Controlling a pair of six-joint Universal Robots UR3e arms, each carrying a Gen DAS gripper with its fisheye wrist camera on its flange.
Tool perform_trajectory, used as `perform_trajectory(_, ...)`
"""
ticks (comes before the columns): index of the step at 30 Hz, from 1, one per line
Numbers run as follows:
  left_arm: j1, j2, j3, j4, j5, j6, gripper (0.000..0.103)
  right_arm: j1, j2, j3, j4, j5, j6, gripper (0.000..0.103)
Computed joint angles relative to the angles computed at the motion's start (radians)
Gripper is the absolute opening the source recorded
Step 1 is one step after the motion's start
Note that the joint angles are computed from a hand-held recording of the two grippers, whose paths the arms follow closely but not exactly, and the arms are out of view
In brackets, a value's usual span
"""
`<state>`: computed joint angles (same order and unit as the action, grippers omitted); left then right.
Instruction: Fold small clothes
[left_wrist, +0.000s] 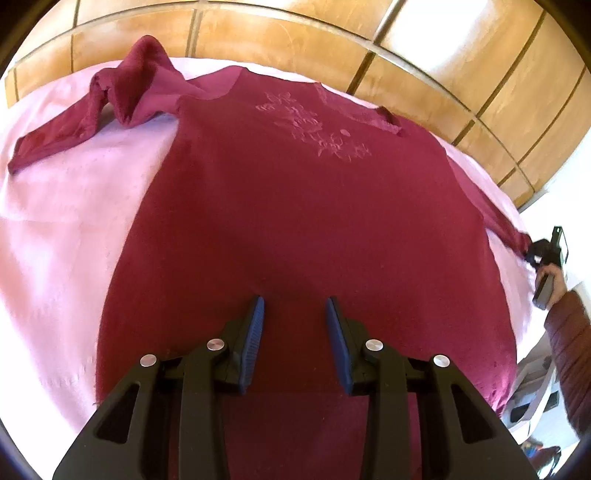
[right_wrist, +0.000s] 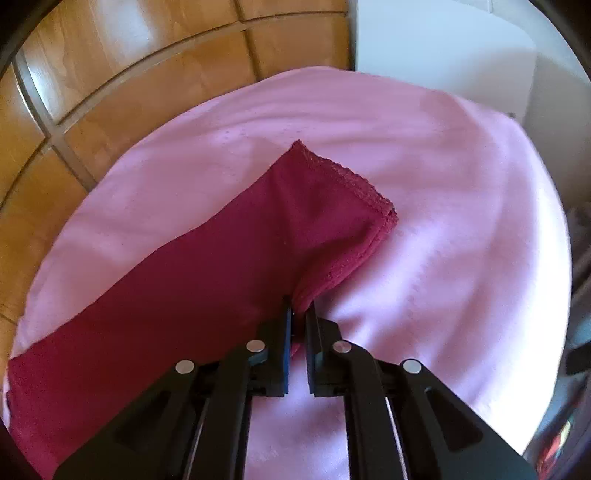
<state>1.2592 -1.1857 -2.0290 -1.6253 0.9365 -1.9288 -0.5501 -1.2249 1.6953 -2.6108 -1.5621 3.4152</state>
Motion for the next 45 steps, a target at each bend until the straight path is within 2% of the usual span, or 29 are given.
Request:
perform_trajectory(3,0.065,-0.003,0.029,-0.063,-0.019,0.042,0.034,0.026,-0.024,-0.007,0.046,-0.071,0.029,0.006)
perform_trajectory(5,0.117,-0.018,0.056,-0.082,-0.037,0.051,0.034,0.050,-0.014,-0.039,0.084,-0.126,0.038,0.025)
perform_trajectory(6,0.146,-0.034,0.073,-0.084,-0.048,0.046,0.034,0.042,-0.024,-0.037,0.094,-0.107,0.032,0.029)
perform_trajectory(8,0.204,-0.113,0.139,-0.093,-0.065,0.020,0.034,0.030,-0.066,-0.016,0.098,-0.089,0.024,0.053)
perform_trajectory(9,0.228,-0.142,0.155,-0.050,-0.071,-0.020,0.037,0.034,-0.098,0.007,0.077,-0.097,0.022,0.058)
perform_trajectory(10,0.252,-0.170,0.162,0.027,-0.077,-0.079,0.057,0.033,-0.126,0.034,0.060,-0.101,0.013,0.066)
perform_trajectory(11,0.274,-0.190,0.164,0.087,-0.088,-0.123,0.066,0.045,-0.157,0.049,0.048,-0.106,-0.001,0.067)
perform_trajectory(13,0.302,-0.252,0.192,0.202,-0.099,-0.220,0.066,0.060,-0.222,0.082,0.052,-0.079,-0.027,0.067)
perform_trajectory(15,0.297,-0.367,0.265,0.349,-0.067,-0.375,0.066,0.108,-0.269,0.096,0.053,-0.034,-0.049,0.072)
perform_trajectory(16,0.293,-0.400,0.290,0.379,-0.056,-0.419,0.066,0.140,-0.281,0.099,0.051,-0.015,-0.054,0.076)
perform_trajectory(19,0.272,-0.570,0.451,0.427,-0.046,-0.576,0.066,0.299,-0.272,0.080,0.041,0.027,-0.072,0.077)
perform_trajectory(22,0.241,-0.685,0.580,0.431,-0.043,-0.657,0.066,0.523,-0.184,0.014,0.016,0.050,-0.096,0.077)
perform_trajectory(26,0.141,-0.842,0.749,0.561,0.029,-0.798,0.066,0.756,-0.033,-0.104,-0.022,0.004,-0.129,0.077)
perform_trajectory(28,0.092,-0.904,0.824,0.610,0.054,-0.835,0.066,0.820,0.028,-0.150,-0.033,0.013,-0.126,0.077)
perform_trajectory(31,-0.005,-1.023,0.984,0.645,0.170,-0.864,0.066,0.889,0.114,-0.196,-0.048,0.006,-0.123,0.080)
perform_trajectory(32,-0.026,-1.060,1.032,0.637,0.195,-0.867,0.061,0.901,0.151,-0.209,-0.044,0.001,-0.117,0.085)
perform_trajectory(34,-0.050,-1.097,1.068,0.637,0.218,-0.864,0.052,0.930,0.177,-0.172,-0.125,-0.056,-0.126,0.087)
perform_trajectory(36,-0.087,-1.128,1.079,0.683,0.263,-0.832,0.049,0.922,0.174,-0.182,-0.102,-0.054,-0.133,0.088)
perform_trajectory(38,-0.113,-1.131,1.063,0.734,0.307,-0.805,0.013,0.912,0.160,-0.161,-0.112,-0.035,-0.134,0.089)
perform_trajectory(40,-0.106,-1.118,1.057,0.739,0.294,-0.821,0.008,0.910,0.157,-0.161,-0.110,-0.034,-0.137,0.089)
perform_trajectory(43,-0.067,-1.044,0.957,0.834,0.278,-0.827,0.007,0.912,0.153,-0.155,-0.113,-0.040,-0.136,0.089)
perform_trajectory(45,-0.019,-1.011,0.941,0.852,0.269,-0.833,0.007,0.914,0.158,-0.155,-0.120,-0.041,-0.135,0.089)
